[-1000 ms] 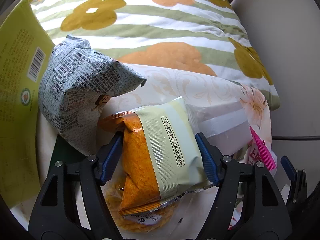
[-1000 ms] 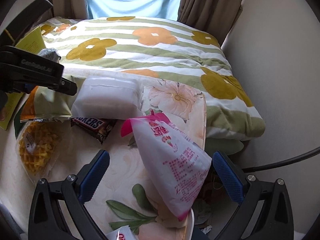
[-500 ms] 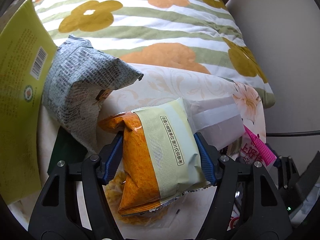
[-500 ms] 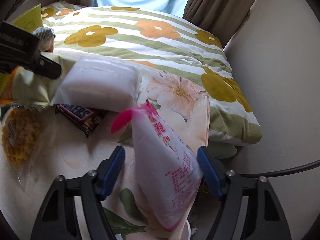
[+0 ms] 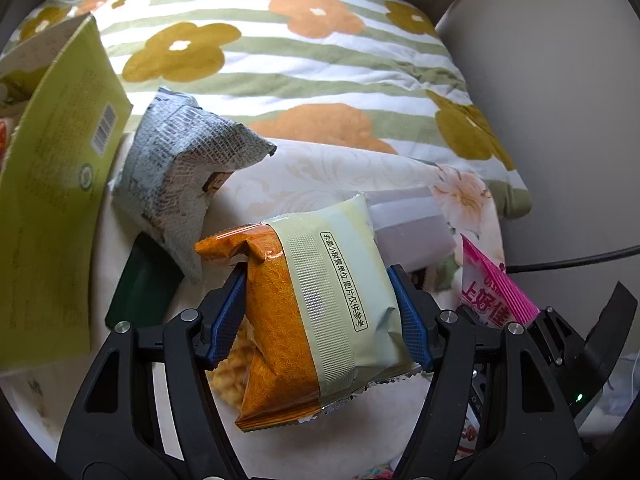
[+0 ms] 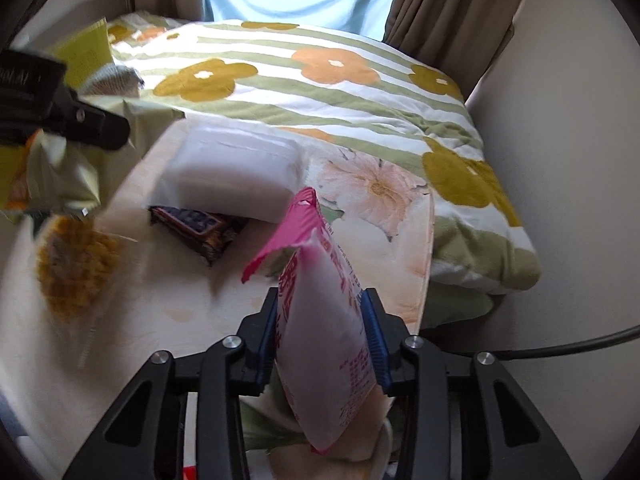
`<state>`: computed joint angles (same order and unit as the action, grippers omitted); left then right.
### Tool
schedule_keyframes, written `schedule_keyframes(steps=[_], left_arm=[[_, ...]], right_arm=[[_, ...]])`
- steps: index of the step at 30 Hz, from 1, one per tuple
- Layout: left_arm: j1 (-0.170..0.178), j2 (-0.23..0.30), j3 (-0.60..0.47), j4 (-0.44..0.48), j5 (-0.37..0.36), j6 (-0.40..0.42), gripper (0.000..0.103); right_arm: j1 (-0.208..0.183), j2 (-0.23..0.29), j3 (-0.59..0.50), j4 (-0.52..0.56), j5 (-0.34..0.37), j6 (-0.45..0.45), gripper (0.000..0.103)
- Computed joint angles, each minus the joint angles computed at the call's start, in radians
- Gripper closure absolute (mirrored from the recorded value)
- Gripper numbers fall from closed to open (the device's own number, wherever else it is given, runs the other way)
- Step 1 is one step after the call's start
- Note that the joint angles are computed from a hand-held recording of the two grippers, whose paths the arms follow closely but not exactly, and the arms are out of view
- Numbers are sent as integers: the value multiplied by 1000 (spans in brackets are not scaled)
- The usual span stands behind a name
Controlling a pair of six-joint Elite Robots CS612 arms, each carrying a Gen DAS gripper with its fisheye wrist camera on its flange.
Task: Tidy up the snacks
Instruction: 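Carry both bags over the yellow box and open both tools to release them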
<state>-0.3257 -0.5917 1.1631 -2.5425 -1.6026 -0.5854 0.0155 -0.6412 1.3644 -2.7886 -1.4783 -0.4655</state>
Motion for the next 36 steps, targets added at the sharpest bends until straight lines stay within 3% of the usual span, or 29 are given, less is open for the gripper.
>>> schedule_keyframes(steps=[12,18,26,36], left_arm=[[-17,-108,140,-139,63,-14,38],[-4,-169,206,-224,100,-2,38],[55,-220,263,-320,135,1,38],[174,-272,338,-354,142,52,38]], right_arm=[[-36,-63,23,40,192,126,74],[-34,-97,7,49,282,157,74],[8,-122,-25,48,377,182,74],[118,-93,-99,40,441,261,73]])
